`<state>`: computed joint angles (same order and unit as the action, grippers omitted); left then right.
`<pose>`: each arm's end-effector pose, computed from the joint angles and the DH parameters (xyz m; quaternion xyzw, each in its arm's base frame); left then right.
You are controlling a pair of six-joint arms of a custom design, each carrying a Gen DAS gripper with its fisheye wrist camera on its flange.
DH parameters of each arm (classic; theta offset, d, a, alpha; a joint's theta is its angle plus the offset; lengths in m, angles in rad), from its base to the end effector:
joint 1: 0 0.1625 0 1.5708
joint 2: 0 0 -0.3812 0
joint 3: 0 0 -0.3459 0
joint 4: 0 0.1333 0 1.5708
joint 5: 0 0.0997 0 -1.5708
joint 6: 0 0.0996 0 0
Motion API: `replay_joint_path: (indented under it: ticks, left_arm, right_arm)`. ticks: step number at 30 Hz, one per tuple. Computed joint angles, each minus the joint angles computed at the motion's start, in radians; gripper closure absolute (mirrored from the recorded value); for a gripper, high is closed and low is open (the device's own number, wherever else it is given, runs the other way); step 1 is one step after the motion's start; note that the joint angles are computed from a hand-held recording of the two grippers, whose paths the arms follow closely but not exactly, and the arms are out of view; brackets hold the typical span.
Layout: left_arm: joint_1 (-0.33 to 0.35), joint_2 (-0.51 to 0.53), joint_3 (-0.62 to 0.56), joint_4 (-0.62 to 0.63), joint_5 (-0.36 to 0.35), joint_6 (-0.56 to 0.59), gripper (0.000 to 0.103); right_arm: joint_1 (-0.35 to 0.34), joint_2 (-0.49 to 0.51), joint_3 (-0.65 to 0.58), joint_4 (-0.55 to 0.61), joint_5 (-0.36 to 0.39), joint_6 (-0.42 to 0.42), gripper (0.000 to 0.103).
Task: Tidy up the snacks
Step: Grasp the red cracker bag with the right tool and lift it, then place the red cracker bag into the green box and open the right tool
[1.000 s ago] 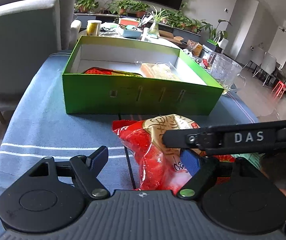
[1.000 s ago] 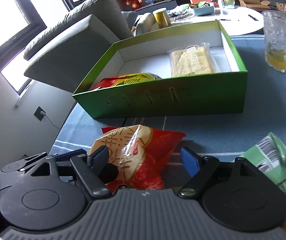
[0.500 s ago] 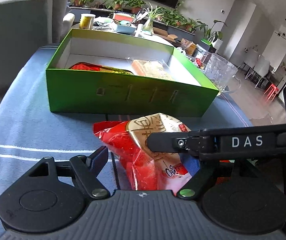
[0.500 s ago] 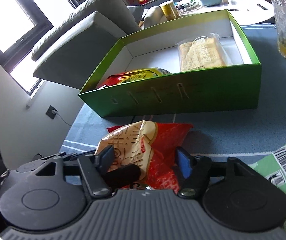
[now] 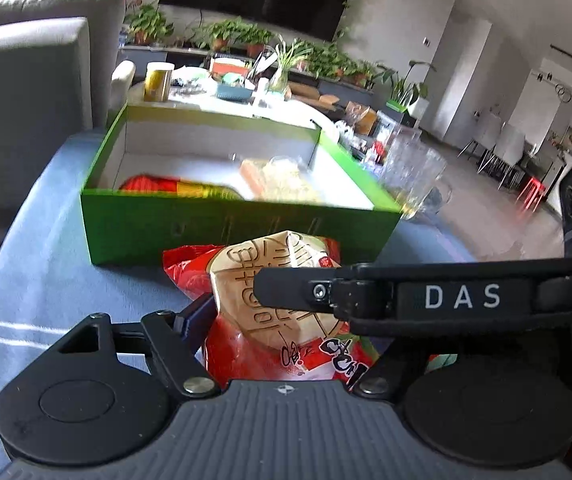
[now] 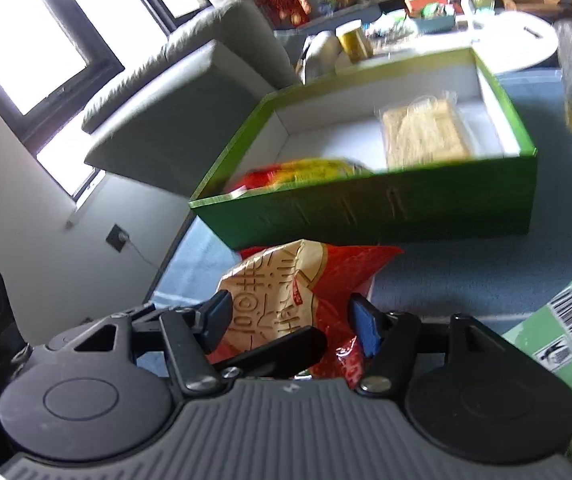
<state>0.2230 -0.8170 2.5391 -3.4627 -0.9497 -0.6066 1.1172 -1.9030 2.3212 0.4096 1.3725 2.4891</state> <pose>-0.2705 -0.2575 0.0355 0.3195 0.8937 -0.2976 0.1034 0.0567 -0.2328 0.2430 0.1278 -0.9191 0.3558 0.1113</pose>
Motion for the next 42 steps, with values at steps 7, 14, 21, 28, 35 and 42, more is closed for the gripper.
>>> replay_joint_path:
  ticks: [7, 14, 21, 28, 35, 42]
  left_arm:
    - [-0.045, -0.037, -0.012, 0.002, 0.07, 0.05, 0.03]
    - [-0.034, -0.034, -0.056, -0.041, 0.134, 0.164, 0.031]
    - [0.034, -0.019, -0.122, -0.103, 0.154, 0.331, 0.031]
    - [0.123, 0.022, -0.208, -0.137, 0.154, 0.464, 0.033]
    - [0.222, 0.078, -0.295, -0.171, 0.097, 0.595, 0.033]
    - [0.3, 0.12, -0.369, -0.155, 0.055, 0.662, 0.033]
  right_arm:
    - [0.067, -0.075, 0.008, -0.03, -0.014, -0.011, 0.038]
    - [0.129, -0.041, -0.042, -0.072, -0.03, 0.038, 0.038]
    - [0.206, 0.049, -0.114, -0.118, -0.014, 0.102, 0.038]
    - [0.23, 0.164, -0.192, -0.147, -0.019, 0.146, 0.038]
    - [0.238, 0.263, -0.253, -0.19, 0.0, 0.164, 0.038]
    - [0.229, 0.349, -0.306, -0.21, 0.015, 0.187, 0.038]
